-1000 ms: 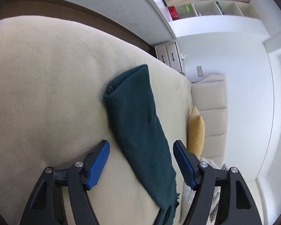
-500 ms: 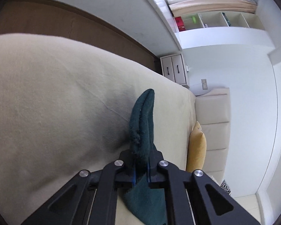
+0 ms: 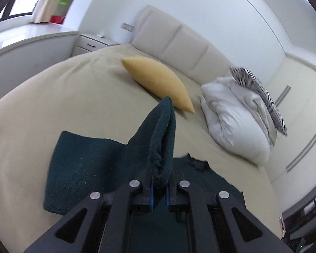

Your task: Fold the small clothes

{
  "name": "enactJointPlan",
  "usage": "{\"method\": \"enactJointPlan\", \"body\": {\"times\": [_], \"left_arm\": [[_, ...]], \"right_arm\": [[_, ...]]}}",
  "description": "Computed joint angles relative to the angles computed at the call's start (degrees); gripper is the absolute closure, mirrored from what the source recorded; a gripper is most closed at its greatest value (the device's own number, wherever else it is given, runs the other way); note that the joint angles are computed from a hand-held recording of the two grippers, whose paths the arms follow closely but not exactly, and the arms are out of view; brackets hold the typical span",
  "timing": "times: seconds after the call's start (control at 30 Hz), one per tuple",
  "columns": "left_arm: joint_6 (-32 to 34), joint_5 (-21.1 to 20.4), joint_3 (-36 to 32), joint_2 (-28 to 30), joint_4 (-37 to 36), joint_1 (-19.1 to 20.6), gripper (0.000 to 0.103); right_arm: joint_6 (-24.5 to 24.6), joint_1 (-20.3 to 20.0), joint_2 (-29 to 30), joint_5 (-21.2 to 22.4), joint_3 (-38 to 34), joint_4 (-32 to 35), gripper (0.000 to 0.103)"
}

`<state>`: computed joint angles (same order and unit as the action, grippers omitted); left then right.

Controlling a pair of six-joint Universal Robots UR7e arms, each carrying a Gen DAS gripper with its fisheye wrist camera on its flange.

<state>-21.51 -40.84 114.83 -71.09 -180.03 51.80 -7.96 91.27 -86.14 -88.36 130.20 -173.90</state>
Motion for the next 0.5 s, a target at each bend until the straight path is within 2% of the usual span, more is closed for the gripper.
{"method": "enactJointPlan", "body": {"times": [0.13, 0.27, 0.3, 0.33, 0.37, 0.4, 0.43, 0.47, 0.5], "left_arm": [[0.5, -3.0, -7.2, 10.6, 4.0, -0.4, 0.095], [-0.2, -4.3, -11.2, 17.1, 8.2, 0.2, 0.093], [-0.9, -5.0, -10.6, 17.4, 9.0, 0.6, 0.083], [-1.9, -7.4, -12.0, 18.7, 11.9, 1.7, 0.065], [-3.0, -9.3, -11.7, 18.5, 14.5, 2.5, 0.057], [-3.5, -10.9, -11.0, 17.9, 16.0, 3.1, 0.051], [-2.7, -11.8, -9.9, 17.6, 15.2, 3.4, 0.051], [-0.7, -11.5, -8.6, 17.1, 12.9, 3.0, 0.049], [0.0, -11.5, -8.0, 16.3, 12.9, 2.7, 0.043]], "right_arm": [[0.5, -2.6, -1.8, 1.6, 0.9, -0.5, 0.022], [2.3, -4.8, -2.5, 3.3, 1.0, -1.0, 0.022], [2.6, -5.0, -2.4, 3.4, 1.0, -1.0, 0.022], [2.8, -5.1, -2.3, 3.1, 1.0, -1.0, 0.021], [2.9, -5.1, -2.1, 2.5, 1.0, -1.0, 0.021], [3.1, -5.0, -1.9, 2.2, 1.0, -0.9, 0.021], [3.2, -5.1, -1.5, 2.0, 0.9, -0.6, 0.021], [3.3, -5.0, -1.1, 1.6, 0.5, 0.0, 0.021], [3.6, -4.8, -0.5, 1.2, 0.1, 0.4, 0.021]]}}
